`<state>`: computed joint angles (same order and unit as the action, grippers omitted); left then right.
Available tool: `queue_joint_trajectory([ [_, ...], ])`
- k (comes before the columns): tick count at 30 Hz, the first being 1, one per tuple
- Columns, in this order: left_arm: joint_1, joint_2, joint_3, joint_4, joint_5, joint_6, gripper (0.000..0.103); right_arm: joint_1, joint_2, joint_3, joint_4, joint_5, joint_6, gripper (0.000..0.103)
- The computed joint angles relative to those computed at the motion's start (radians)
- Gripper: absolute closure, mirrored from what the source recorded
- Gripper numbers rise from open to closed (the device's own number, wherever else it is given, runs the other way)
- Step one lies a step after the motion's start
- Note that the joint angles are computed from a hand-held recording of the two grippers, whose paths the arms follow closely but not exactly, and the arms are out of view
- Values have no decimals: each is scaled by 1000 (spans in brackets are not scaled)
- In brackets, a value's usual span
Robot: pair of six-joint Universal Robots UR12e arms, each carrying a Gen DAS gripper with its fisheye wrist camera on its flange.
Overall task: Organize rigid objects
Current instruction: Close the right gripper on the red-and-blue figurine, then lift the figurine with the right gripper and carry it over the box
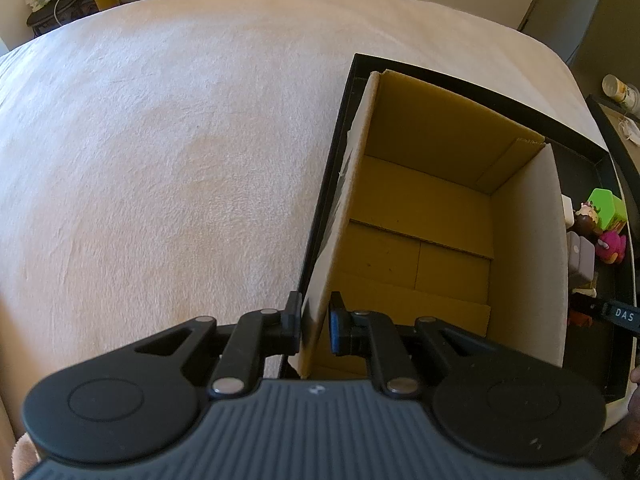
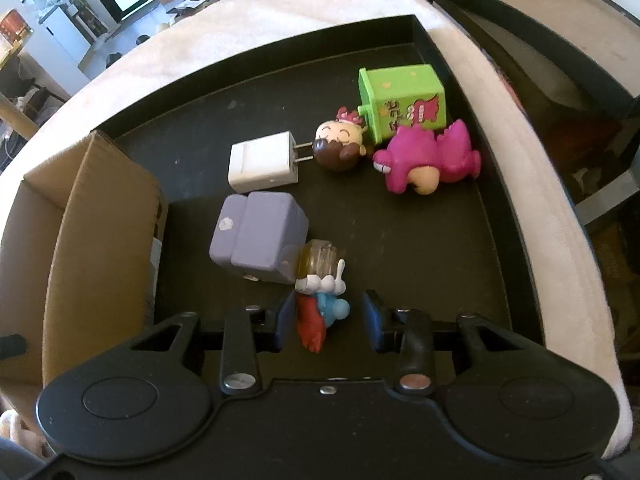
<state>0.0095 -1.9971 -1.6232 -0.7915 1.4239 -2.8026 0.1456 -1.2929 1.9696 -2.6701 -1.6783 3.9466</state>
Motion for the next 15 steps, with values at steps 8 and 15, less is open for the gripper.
queue_joint_trajectory([
  [8, -1, 0, 0, 1, 2, 0, 90, 13, -1, -5, 4, -62, -15, 74],
  [15, -2, 0, -2, 5, 4, 1, 90, 17, -20, -4, -5, -114, -21, 76],
])
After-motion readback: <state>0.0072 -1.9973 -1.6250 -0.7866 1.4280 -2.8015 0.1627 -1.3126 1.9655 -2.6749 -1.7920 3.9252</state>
